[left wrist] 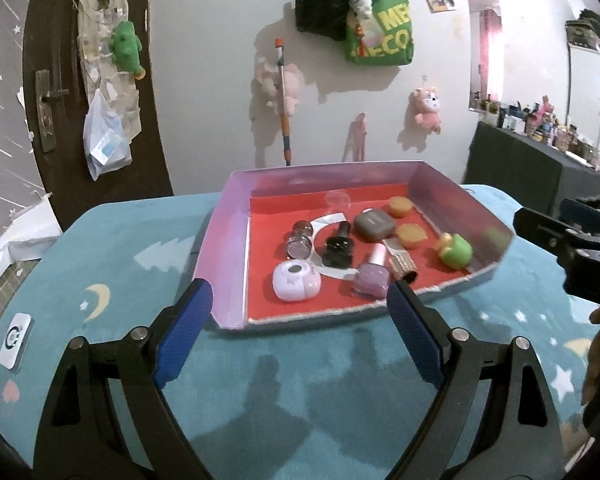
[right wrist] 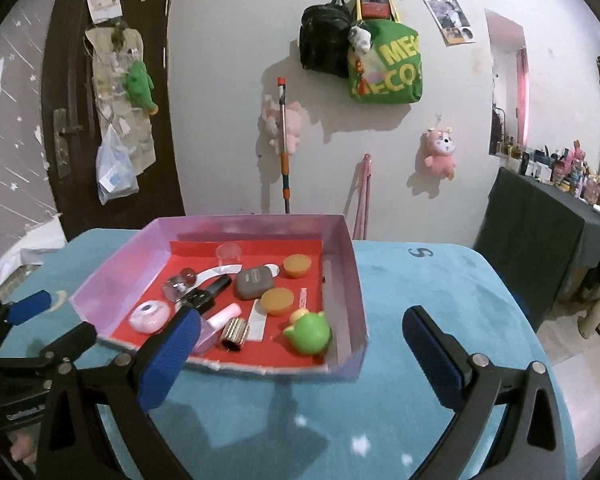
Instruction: Organize rigid objects
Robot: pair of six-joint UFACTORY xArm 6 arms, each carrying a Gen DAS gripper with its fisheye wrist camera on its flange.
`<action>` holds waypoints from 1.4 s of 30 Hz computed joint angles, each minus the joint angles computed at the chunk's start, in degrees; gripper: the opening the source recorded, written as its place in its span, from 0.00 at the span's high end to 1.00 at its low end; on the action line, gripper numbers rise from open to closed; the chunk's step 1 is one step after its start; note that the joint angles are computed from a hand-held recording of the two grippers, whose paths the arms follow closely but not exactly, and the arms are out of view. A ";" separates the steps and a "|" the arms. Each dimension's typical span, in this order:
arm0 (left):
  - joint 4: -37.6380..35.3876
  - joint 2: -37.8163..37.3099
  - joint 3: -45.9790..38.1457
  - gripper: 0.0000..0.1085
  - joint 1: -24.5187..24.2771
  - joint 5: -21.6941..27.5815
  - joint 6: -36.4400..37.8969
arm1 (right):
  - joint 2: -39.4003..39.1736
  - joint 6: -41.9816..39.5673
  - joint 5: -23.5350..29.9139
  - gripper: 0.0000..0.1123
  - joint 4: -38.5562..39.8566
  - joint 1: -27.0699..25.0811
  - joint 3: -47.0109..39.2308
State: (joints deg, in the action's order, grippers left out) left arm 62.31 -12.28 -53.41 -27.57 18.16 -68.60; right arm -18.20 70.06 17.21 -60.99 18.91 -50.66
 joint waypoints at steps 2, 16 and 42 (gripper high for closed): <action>-1.04 -1.89 1.53 0.17 -0.62 0.36 0.67 | -3.16 -0.29 1.74 0.08 0.23 1.25 2.06; -7.90 -10.43 7.29 0.18 -5.46 5.63 4.02 | -16.95 1.66 9.67 0.08 -0.22 9.90 10.62; -31.35 3.23 3.91 0.06 -4.60 9.93 21.04 | -1.05 -18.75 14.41 0.08 30.38 8.31 9.06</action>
